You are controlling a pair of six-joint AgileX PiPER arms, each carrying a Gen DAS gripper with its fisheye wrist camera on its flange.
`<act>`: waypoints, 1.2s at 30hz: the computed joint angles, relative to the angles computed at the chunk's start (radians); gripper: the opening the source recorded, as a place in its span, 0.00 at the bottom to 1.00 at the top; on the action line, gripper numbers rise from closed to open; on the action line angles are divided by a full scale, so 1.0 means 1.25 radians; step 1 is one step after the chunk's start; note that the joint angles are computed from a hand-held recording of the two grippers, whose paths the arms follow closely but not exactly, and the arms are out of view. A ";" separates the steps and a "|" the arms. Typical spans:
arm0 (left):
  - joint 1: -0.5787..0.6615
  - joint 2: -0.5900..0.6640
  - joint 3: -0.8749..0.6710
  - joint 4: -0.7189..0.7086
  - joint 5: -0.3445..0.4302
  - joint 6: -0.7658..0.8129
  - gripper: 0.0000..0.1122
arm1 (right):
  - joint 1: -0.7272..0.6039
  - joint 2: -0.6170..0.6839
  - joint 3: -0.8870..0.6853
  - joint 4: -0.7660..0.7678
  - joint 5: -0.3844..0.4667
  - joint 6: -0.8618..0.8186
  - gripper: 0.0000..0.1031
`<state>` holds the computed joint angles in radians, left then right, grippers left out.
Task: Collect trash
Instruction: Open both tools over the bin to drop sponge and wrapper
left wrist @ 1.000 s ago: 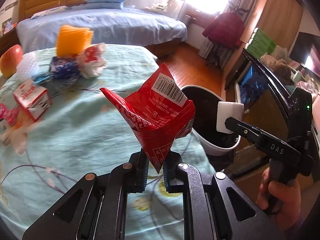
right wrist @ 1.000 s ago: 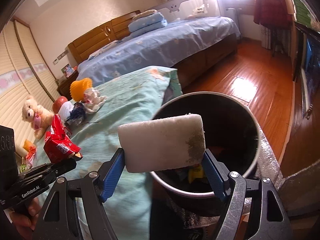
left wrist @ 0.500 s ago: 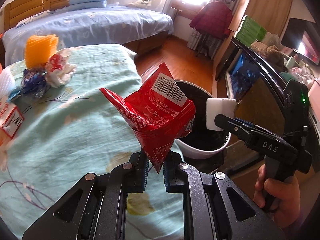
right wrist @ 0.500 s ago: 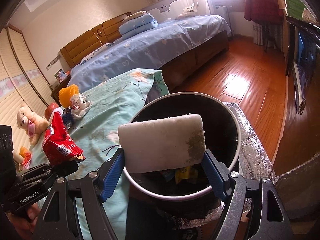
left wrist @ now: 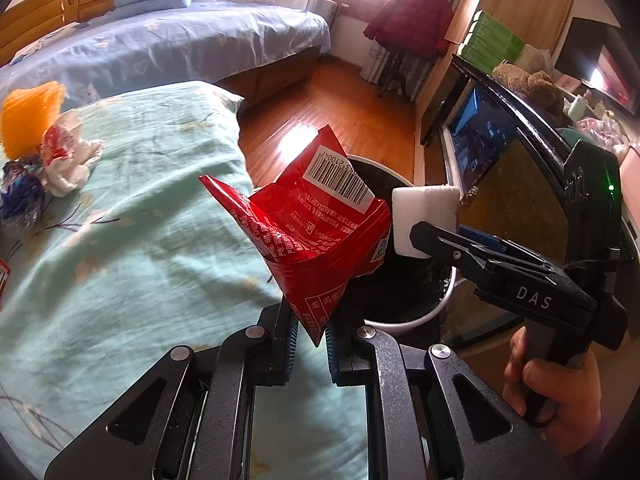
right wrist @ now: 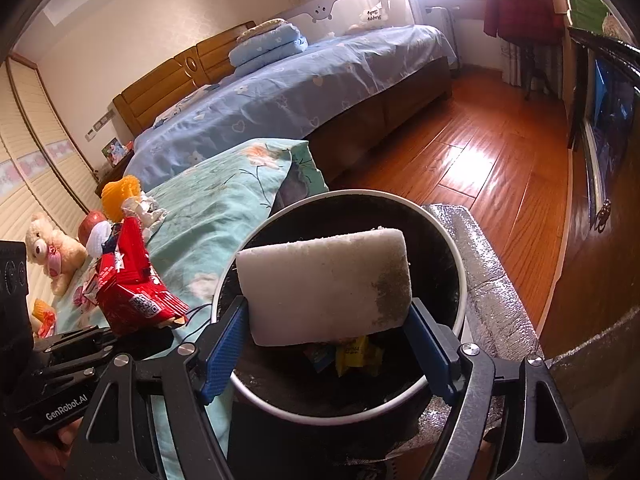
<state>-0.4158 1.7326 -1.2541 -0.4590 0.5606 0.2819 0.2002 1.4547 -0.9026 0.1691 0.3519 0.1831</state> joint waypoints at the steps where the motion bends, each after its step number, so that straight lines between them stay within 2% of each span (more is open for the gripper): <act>1: -0.003 0.007 -0.008 0.004 0.002 -0.004 0.10 | -0.004 0.003 -0.003 0.005 0.001 -0.007 0.77; 17: -0.025 0.087 -0.105 0.027 0.041 -0.029 0.10 | -0.048 0.045 -0.048 0.078 0.025 -0.106 0.78; 20: -0.023 0.088 -0.105 0.019 0.043 -0.022 0.18 | -0.052 0.055 -0.059 0.090 0.037 -0.120 0.79; 22: -0.023 0.087 -0.103 0.025 0.040 -0.028 0.31 | -0.056 0.061 -0.064 0.100 0.042 -0.127 0.82; 24: -0.020 0.081 -0.095 0.020 0.034 -0.022 0.37 | -0.060 0.060 -0.063 0.101 0.042 -0.126 0.86; 30: 0.006 0.031 -0.024 0.004 0.000 -0.003 0.37 | -0.051 0.045 -0.050 0.085 0.034 -0.095 0.88; 36: 0.069 -0.039 0.077 -0.060 -0.023 0.060 0.37 | -0.004 0.036 -0.053 0.051 0.022 -0.034 0.88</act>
<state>-0.3291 1.6842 -1.1574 -0.5336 0.5317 0.3569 0.1952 1.5000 -0.9685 0.2332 0.3796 0.1409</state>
